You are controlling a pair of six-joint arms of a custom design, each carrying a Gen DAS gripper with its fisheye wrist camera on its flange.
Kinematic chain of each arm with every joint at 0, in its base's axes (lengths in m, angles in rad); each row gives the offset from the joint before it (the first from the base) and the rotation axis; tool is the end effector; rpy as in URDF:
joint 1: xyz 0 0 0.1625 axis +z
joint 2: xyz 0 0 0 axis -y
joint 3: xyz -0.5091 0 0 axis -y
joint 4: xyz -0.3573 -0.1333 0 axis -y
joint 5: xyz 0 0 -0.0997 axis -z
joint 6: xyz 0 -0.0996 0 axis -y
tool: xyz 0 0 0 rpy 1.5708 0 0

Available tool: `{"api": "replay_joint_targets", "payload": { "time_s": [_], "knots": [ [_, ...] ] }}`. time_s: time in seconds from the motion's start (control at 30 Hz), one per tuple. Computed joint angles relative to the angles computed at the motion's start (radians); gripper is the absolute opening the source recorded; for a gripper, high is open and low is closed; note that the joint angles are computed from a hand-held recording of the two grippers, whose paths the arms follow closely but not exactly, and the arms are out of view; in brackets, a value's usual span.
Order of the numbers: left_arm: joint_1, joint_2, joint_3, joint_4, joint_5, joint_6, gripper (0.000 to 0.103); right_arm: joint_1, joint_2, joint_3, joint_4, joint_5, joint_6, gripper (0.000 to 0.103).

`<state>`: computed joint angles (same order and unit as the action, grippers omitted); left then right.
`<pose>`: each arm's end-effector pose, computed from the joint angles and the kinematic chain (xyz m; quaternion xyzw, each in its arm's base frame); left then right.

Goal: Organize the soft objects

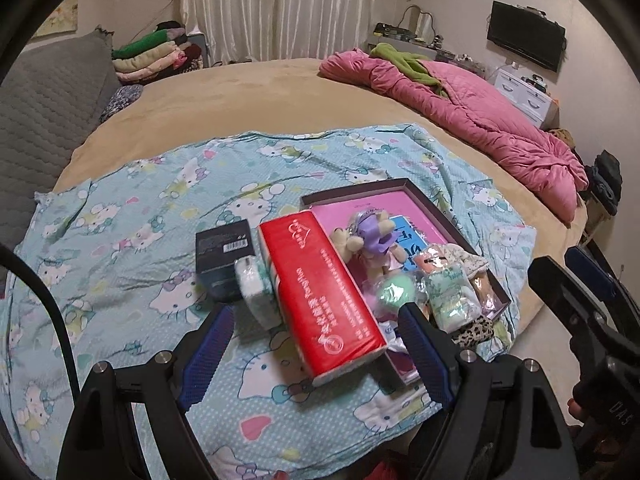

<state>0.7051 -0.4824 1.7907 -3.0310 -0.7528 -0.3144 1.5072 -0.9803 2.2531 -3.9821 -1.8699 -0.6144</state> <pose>-0.3635 -0.5798 0.0014 0.2200 0.8885 -0.2785 0.2908 0.0709 -0.5221 0.2945 0.1492 -0.8234 0.4609 0.2956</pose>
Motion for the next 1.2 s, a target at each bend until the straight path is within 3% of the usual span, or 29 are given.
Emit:
{"api": "replay_joint_targets", "payload": {
  "time_s": [0.13, 0.7, 0.97, 1.2],
  "knots": [
    [-0.009, -0.007, 0.027, 0.002, 0.004, -0.021, 0.084, -0.001, -0.010, 0.028, 0.001, -0.019, 0.024, 0.088],
    [-0.060, 0.006, 0.103, 0.050, -0.013, -0.125, 0.084, -0.034, 0.000, 0.115, -0.123, -0.106, -0.019, 0.088],
    [-0.062, 0.015, 0.111, 0.054, -0.022, -0.138, 0.084, -0.053, 0.005, 0.120, -0.091, -0.160, 0.023, 0.088],
    [-0.061, 0.020, 0.113, 0.054, -0.026, -0.143, 0.084, -0.060, 0.017, 0.133, -0.106, -0.154, 0.002, 0.088]
  ]
}}
